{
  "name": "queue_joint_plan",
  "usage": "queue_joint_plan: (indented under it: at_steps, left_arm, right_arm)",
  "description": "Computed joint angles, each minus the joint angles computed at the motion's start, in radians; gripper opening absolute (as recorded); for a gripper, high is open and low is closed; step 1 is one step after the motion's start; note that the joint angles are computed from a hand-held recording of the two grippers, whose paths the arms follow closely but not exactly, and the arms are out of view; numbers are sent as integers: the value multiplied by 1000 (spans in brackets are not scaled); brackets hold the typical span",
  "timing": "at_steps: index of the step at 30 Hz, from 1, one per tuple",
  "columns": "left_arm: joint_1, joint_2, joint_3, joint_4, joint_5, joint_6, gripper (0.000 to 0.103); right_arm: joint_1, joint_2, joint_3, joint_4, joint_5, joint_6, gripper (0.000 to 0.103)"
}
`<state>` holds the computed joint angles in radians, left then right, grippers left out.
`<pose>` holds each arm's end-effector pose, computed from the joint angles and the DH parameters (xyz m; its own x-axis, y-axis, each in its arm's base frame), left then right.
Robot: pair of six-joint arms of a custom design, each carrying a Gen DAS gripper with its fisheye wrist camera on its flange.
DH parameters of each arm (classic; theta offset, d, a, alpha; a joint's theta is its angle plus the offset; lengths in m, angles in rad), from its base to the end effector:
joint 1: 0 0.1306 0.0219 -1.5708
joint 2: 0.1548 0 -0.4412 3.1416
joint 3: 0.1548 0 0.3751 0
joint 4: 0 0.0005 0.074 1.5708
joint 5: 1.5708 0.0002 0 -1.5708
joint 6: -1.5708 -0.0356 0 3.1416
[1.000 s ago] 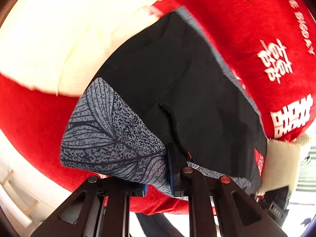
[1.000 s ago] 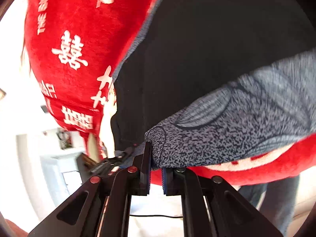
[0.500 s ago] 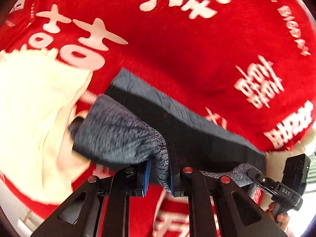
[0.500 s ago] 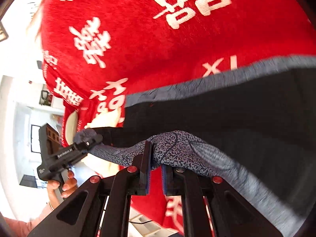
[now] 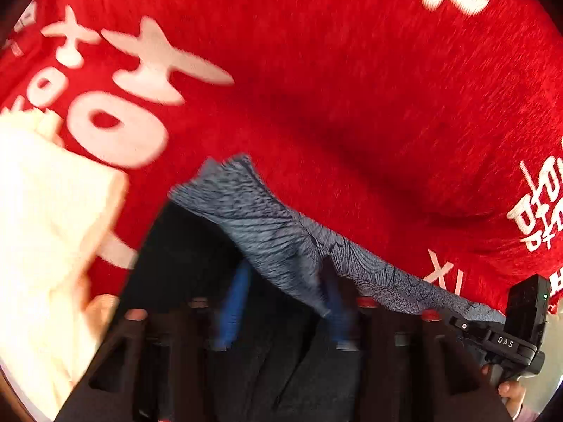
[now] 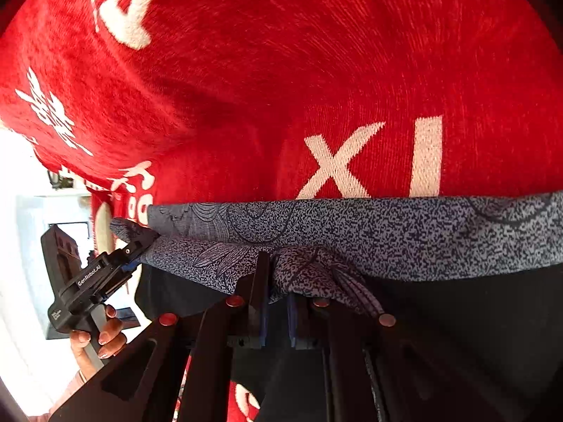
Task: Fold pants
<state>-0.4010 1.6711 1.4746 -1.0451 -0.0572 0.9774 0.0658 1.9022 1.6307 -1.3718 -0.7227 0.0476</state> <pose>0.4944 -0.2079 0.3806 -0.7962 -0.5615 -0.2256 -0.5139 0.8243 -0.2378 0.5792 0.0613 0.3197 -0.9940 -0.1013 0.0410 -0.0488 0.7476 0.6624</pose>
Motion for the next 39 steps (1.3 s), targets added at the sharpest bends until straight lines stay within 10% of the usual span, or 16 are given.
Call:
queue_joint_plan:
  at_steps: [1, 7, 11, 22, 39]
  left_arm:
    - [-6, -5, 13, -32, -44, 2, 75]
    - [-61, 17, 97, -208, -144, -81, 76]
    - [-130, 95, 140, -274, -135, -136, 76]
    - [-316, 189, 327, -323, -12, -187, 76]
    - [-536, 358, 544, -277, 201, -164, 76]
  right_arm:
    - [-3, 5, 9, -19, -8, 11, 10]
    - [-2, -8, 65, -95, 13, 56, 17]
    - [-13, -108, 20, -19, 67, 28, 75]
    - [-212, -344, -178, -38, 306, 152, 75]
    - [-886, -682, -541, -135, 421, 328, 74]
